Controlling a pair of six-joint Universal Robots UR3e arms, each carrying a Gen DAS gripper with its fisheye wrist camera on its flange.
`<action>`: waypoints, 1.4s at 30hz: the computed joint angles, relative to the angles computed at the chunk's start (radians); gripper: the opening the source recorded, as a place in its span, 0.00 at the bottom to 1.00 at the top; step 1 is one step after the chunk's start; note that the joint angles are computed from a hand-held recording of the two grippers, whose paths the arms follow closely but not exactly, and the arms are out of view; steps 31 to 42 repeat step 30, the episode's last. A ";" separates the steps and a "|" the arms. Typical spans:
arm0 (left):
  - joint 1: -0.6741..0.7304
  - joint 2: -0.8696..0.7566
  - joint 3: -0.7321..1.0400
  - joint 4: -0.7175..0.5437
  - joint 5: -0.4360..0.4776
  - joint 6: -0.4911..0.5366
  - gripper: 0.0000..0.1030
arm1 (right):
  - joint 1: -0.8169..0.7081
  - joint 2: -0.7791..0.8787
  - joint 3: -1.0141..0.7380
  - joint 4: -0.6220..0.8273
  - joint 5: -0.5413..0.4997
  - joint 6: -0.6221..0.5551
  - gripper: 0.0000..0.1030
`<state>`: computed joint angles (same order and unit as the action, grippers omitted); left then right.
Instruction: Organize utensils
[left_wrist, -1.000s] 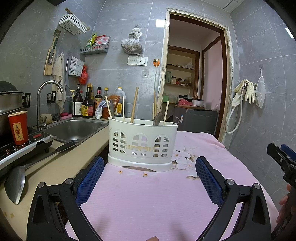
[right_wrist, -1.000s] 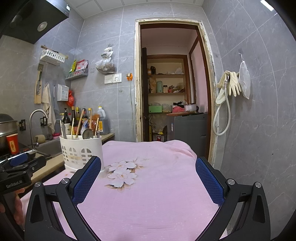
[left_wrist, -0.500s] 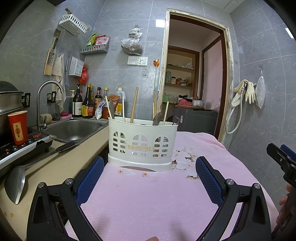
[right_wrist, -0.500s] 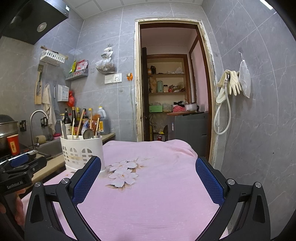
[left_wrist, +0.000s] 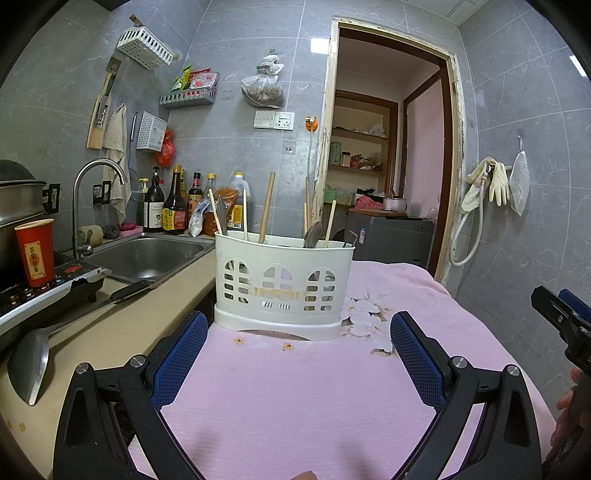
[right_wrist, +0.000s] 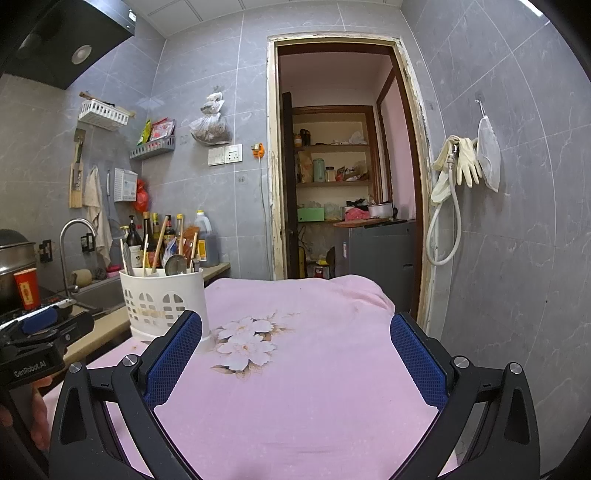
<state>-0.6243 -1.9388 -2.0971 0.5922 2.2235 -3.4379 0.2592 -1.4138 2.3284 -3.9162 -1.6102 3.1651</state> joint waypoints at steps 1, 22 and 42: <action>-0.002 -0.001 0.002 -0.001 0.003 0.000 0.94 | 0.003 -0.002 -0.001 0.002 -0.004 -0.001 1.00; -0.009 -0.012 0.014 0.000 0.012 -0.008 0.94 | 0.005 0.001 0.000 -0.001 -0.005 0.001 1.00; -0.009 -0.016 0.020 -0.002 0.015 0.009 0.94 | 0.007 0.003 -0.001 -0.001 -0.007 0.002 1.00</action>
